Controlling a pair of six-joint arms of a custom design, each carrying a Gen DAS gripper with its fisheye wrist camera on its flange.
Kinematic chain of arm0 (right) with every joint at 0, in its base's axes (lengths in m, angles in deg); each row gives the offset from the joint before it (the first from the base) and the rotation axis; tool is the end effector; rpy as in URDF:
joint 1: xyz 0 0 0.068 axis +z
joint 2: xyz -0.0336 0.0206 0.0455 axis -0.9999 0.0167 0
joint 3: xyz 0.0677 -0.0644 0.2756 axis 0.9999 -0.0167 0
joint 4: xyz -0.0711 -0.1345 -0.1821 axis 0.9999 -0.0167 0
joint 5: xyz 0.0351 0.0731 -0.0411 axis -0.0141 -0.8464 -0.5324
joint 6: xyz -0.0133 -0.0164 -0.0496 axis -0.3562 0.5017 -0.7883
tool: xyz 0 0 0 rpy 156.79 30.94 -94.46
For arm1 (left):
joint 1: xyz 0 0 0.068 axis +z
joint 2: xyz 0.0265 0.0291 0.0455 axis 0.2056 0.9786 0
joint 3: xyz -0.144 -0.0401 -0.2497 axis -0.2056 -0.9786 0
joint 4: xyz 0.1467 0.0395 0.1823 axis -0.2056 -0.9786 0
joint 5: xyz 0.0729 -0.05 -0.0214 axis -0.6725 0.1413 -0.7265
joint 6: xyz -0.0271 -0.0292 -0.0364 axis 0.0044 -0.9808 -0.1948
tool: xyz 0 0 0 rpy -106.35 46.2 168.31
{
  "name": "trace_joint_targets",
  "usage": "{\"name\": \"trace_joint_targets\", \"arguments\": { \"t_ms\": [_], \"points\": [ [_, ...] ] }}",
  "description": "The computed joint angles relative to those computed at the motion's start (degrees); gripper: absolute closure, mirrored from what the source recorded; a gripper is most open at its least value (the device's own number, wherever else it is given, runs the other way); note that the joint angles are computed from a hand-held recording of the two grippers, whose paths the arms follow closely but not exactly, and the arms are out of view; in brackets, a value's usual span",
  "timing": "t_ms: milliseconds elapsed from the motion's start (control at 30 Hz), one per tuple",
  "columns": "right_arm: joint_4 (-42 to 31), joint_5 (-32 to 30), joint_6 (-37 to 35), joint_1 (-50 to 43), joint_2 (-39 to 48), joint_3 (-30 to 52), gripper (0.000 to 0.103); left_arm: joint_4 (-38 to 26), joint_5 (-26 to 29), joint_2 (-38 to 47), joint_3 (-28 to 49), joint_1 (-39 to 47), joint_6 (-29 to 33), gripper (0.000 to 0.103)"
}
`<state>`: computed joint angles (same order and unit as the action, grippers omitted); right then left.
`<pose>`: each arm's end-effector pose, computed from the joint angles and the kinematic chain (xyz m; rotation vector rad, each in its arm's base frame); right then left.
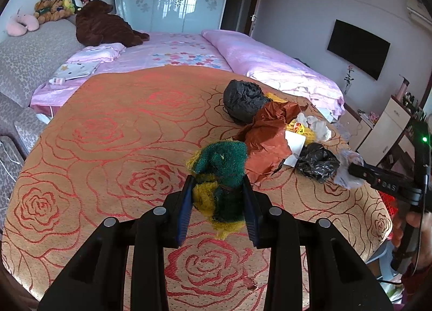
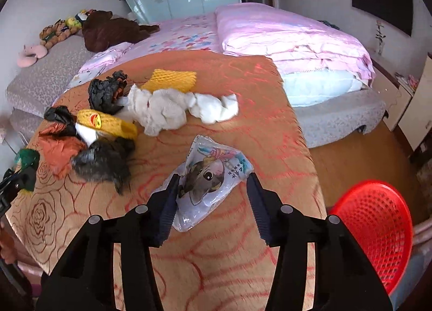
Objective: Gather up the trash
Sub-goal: 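Grasp the printed plastic bag with the right tool while the left tool holds the sponge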
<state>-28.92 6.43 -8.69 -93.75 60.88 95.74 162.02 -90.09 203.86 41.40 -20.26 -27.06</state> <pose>0.2895 -0.0144 -0.0094 -0.1270 2.4465 0.2449 0.2138 -0.1223 -0.0014 -0.0492 2.3043 -0.1964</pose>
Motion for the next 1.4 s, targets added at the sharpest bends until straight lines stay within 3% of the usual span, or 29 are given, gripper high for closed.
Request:
{"name": "trace_joint_targets", "arguments": {
  "t_ms": [133,267,533,733,867,1067,1400],
  "points": [
    [2.3,-1.4,-0.4,-2.1,0.6,-2.8,0.052,-0.5,-0.4,-0.3,0.1,-0.7,-0.3,0.071],
    [5.2,-1.3,1.4,-2.5,1.2,-4.2,0.029,-1.4,-0.6,-0.5,0.5,-1.2,-0.4,0.071],
    [9.1,3.7,2.2,2.1,3.3,-4.0,0.029,-1.0,-0.2,-0.3,0.4,-0.8,-0.4,0.071],
    [10.1,7.0,-0.1,3.1,4.4,-3.6,0.045,-1.2,-0.4,-0.3,0.6,-1.2,-0.4,0.071],
    [10.4,5.4,-0.4,2.0,4.8,-3.4,0.054,-1.8,-0.6,-0.2,1.1,-1.7,-0.4,0.071],
    [16.8,6.5,0.5,3.1,6.7,-6.0,0.067,-1.3,-1.5,-0.3,0.9,-2.5,-0.2,0.071],
    [21.8,2.4,1.3,0.0,3.9,-11.8,0.071,1.2,-2.0,-0.8,-0.2,-3.6,0.3,0.071]
  ]
}}
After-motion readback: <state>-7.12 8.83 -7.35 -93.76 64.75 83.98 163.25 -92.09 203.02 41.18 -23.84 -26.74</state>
